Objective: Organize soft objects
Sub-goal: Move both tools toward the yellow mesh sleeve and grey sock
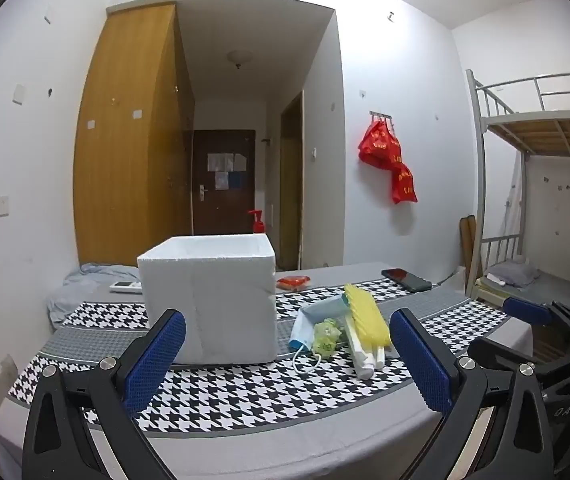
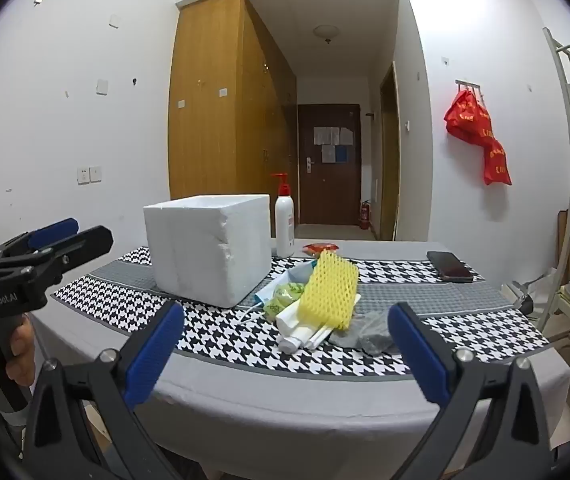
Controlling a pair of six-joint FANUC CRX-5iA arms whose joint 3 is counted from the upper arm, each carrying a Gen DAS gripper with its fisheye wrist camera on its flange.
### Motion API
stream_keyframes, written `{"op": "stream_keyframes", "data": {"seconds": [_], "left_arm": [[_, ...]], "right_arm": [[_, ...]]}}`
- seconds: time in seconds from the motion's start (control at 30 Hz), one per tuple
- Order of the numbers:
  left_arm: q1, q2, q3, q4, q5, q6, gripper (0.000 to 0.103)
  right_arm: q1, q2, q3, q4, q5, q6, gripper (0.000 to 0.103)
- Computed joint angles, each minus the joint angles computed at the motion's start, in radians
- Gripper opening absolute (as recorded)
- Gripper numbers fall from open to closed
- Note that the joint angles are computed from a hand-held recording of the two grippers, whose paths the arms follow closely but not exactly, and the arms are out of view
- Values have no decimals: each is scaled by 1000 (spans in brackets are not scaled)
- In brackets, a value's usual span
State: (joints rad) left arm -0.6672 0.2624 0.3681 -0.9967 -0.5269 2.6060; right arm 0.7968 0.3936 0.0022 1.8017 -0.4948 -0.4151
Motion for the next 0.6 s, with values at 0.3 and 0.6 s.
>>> {"op": "stream_keyframes", "data": {"seconds": [0.3, 0.6], "left_arm": [[12, 5, 5, 50, 1, -57, 102], [-4, 13, 18, 14, -24, -31, 102]], "right_arm": [[5, 2, 11, -35, -6, 34, 103], [9, -1, 5, -36, -15, 29, 103]]}}
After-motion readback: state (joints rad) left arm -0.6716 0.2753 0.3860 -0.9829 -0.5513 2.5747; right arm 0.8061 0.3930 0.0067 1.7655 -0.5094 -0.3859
